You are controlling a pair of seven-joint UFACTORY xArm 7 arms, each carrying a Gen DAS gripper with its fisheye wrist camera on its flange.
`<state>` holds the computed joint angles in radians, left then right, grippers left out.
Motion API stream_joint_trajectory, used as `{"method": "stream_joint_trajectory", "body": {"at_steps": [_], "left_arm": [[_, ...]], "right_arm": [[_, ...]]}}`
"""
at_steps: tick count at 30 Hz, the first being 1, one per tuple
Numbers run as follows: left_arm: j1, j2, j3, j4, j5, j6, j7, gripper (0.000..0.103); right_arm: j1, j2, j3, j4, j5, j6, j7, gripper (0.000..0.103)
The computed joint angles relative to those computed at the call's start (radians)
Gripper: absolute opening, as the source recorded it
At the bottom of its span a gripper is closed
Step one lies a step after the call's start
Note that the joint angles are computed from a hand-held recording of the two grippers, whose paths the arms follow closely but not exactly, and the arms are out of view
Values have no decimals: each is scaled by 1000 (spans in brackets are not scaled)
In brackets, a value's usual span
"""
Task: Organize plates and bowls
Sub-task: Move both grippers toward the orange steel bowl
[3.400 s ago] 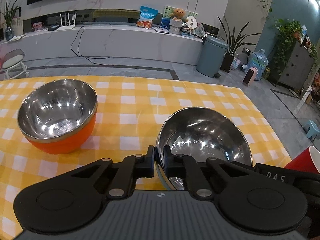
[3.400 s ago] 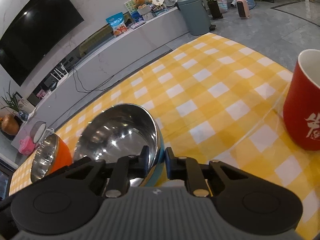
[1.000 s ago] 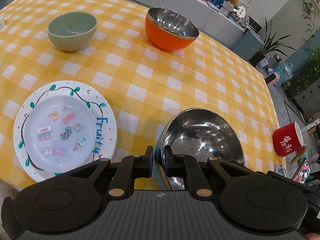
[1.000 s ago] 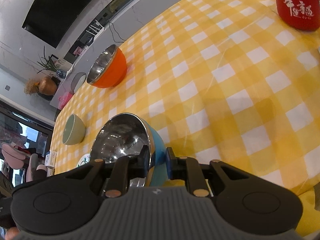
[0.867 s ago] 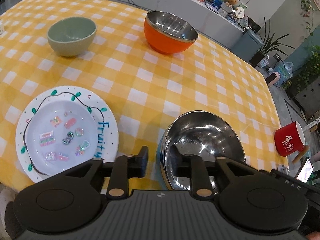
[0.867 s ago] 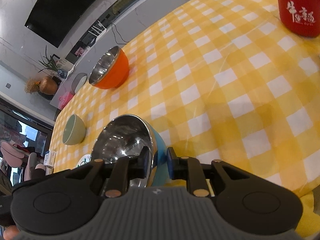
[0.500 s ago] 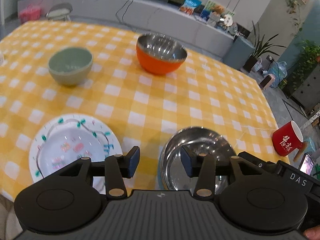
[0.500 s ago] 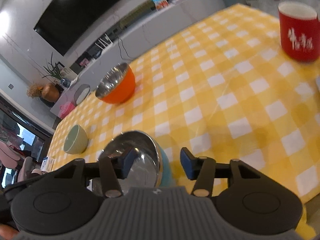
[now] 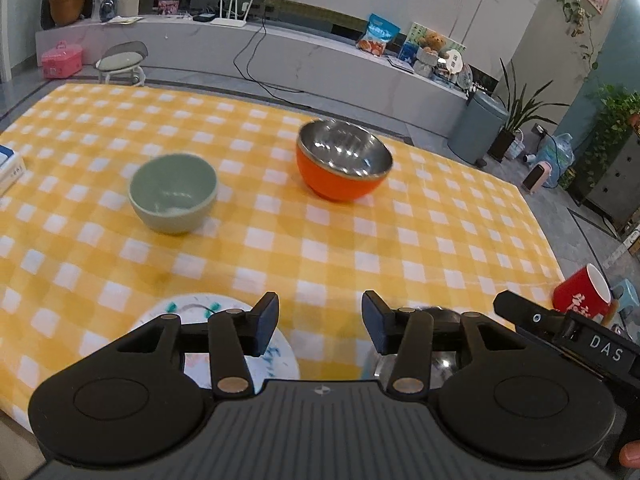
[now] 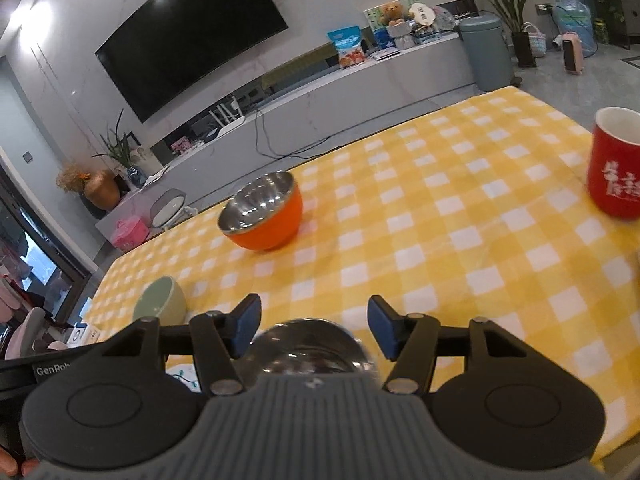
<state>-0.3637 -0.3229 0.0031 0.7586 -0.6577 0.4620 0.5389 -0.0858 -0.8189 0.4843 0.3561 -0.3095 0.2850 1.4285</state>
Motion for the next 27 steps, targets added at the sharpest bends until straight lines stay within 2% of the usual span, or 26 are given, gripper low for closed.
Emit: {"method": "stream_joint_trajectory", "body": {"at_steps": [11,15,19,22,27], "left_arm": [[57,95,18,88,8,-12,84,55],[92,145,17,134,-4,-17,108,55],[137,209,5,189,0,-54,106,55],[172,268,-12,238,26,-85,76,55],[233,371,-38,328,85,-108,2,55]], "right_arm": [[-80,273,48,175,-54,-114,-11,63],[-108,391,70,262,-89,-127,2,63],[-149,530,105,376,-173,-115,69,63],[-189,629,152,465,-293,-83,157,63],[-162,816,146,615,-427,-46,264,63]]}}
